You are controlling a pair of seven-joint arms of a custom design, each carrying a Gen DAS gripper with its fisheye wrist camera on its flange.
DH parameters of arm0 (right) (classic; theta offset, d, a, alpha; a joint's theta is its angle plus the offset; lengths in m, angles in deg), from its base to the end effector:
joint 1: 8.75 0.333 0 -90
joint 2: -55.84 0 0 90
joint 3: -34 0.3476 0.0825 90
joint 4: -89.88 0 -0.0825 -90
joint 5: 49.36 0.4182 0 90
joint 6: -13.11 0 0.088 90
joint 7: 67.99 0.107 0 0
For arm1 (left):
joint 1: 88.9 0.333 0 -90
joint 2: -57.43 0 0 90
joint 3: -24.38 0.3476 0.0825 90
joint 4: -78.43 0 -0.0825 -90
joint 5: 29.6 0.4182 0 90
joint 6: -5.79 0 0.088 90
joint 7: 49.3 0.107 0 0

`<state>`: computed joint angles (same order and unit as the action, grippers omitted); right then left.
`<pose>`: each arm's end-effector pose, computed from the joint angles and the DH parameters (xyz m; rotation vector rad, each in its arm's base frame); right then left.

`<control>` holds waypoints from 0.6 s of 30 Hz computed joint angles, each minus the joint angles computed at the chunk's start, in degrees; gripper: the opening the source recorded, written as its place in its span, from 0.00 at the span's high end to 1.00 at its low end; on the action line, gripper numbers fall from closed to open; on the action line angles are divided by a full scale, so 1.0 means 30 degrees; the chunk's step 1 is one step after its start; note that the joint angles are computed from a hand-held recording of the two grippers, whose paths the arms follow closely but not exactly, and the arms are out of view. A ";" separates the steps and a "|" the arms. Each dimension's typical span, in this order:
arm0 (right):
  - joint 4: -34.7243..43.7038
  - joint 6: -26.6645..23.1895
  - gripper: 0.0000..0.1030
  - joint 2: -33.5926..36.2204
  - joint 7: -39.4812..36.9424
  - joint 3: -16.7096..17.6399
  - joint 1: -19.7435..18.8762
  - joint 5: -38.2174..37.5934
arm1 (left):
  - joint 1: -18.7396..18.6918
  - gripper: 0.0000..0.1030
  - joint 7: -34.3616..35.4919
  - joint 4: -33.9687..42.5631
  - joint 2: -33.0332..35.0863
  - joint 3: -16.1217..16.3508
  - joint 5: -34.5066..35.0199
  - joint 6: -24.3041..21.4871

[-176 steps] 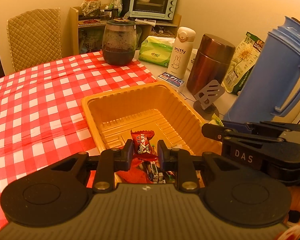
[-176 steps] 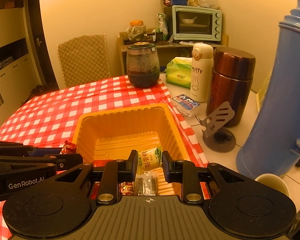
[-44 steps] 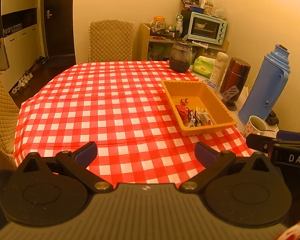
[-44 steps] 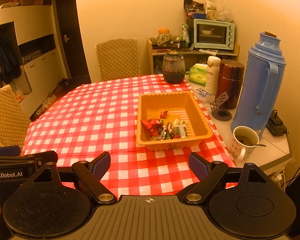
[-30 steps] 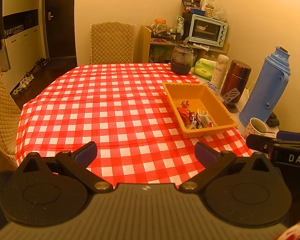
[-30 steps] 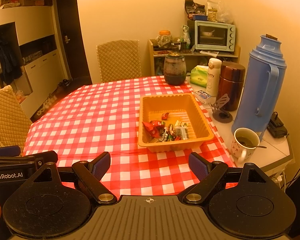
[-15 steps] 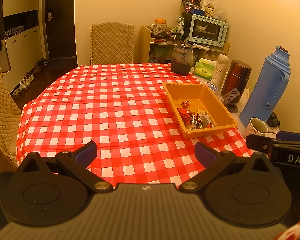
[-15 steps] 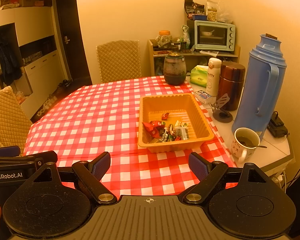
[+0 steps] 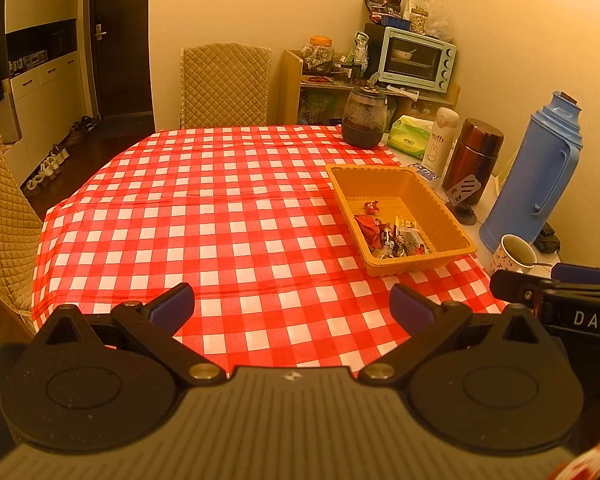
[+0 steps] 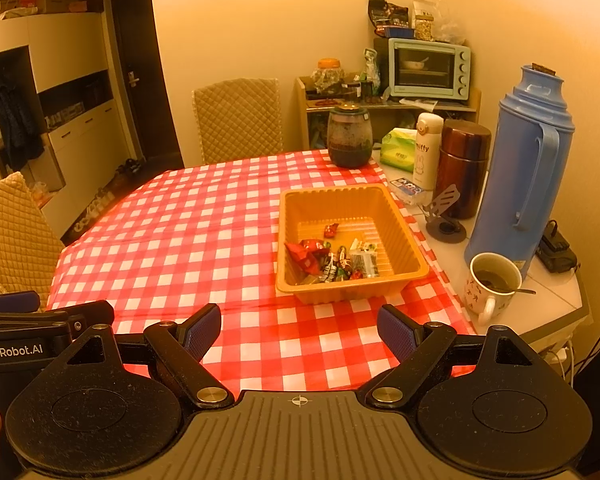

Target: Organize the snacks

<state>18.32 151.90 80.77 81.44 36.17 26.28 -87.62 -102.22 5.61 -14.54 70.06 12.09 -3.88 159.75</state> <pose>0.6300 0.4655 0.6293 -1.5880 1.6807 -0.6805 0.6484 -0.3076 0.6166 -1.6258 1.8422 -0.9611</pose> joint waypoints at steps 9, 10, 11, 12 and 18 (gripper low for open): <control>-0.0075 0.0111 0.18 0.0044 0.0149 -0.0040 0.0021 -0.0060 | -0.0005 0.00 0.0020 0.0029 0.0017 -0.0011 -0.0005 -0.0002; -0.0055 0.0097 0.18 0.0066 0.0172 -0.0042 0.0039 -0.0073 | -0.0010 0.00 0.0017 0.0037 0.0021 -0.0012 -0.0002 -0.0011; -0.0090 0.0125 0.18 0.0030 0.0131 -0.0031 0.0006 -0.0043 | -0.0003 0.00 0.0037 0.0034 0.0017 -0.0015 -0.0014 -0.0016; -0.0092 0.0120 0.18 0.0026 0.0150 -0.0038 0.0012 -0.0054 | -0.0024 0.00 -0.0009 0.0042 0.0018 0.0001 0.0032 -0.0029; -0.0083 0.0126 0.18 0.0036 0.0096 -0.0013 -0.0006 -0.0020 | -0.0008 0.00 0.0038 0.0048 0.0014 -0.0017 -0.0010 -0.0034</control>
